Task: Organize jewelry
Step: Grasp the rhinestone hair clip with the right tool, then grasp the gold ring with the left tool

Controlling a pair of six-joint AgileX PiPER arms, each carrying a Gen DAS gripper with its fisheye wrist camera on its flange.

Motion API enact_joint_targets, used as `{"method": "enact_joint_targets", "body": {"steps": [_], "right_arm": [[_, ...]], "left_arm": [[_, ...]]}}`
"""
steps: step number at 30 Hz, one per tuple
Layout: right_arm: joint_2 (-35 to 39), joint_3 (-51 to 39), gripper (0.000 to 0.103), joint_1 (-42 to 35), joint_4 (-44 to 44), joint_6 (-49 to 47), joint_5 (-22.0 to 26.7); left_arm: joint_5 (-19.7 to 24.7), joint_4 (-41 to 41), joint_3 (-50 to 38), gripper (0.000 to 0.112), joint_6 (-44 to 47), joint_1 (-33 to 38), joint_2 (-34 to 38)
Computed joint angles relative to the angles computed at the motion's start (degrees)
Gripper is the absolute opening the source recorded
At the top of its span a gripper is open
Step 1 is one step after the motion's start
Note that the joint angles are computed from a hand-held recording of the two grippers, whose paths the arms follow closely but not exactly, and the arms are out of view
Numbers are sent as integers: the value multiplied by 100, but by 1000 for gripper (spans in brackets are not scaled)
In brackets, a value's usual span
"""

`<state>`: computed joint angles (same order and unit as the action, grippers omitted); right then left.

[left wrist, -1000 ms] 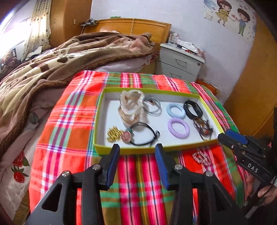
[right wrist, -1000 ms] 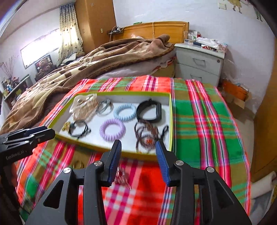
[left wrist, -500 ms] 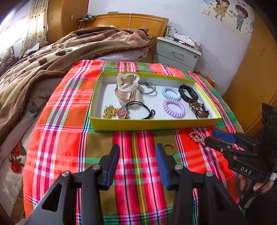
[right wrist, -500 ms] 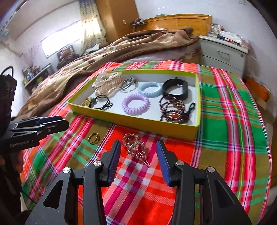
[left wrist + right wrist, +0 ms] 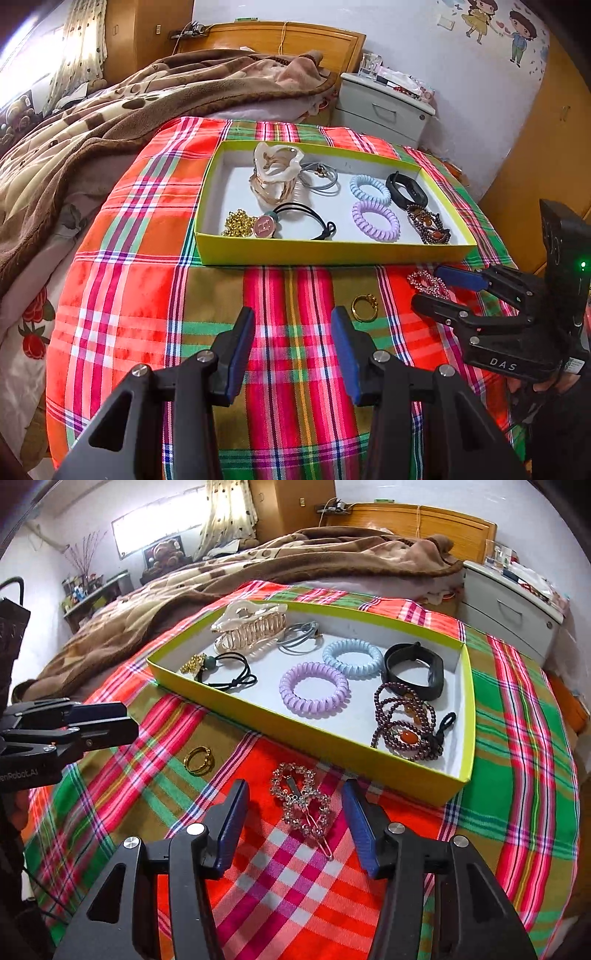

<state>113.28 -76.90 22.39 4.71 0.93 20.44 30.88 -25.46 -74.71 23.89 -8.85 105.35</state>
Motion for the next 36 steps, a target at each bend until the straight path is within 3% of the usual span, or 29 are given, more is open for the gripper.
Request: {"method": "enact_joint_targets", "body": {"steps": [6,14,23,25,34,36], "right_arm": [[11,-45,52,132,-785,609,108],[-92,123,31,200,-1053,832,19],[-238,339,21,244,-1410,1353,-111],[-334,470,13,185,-1050,1109,-240],[-630,904,12,62,-702,1123,-604],[-689,999,12,5,-219,735,-712]], "left_arm": [[6,54,-3,44,-63,-34,19],[38,117,-49,44,-134,-78,73],[86,177,-113,44,-189,-169,121],[95,170,-132,44,-177,-202,132],[248,167,-416,44,-94,-414,363],[312,225,-503,44,-141,-474,453]]}}
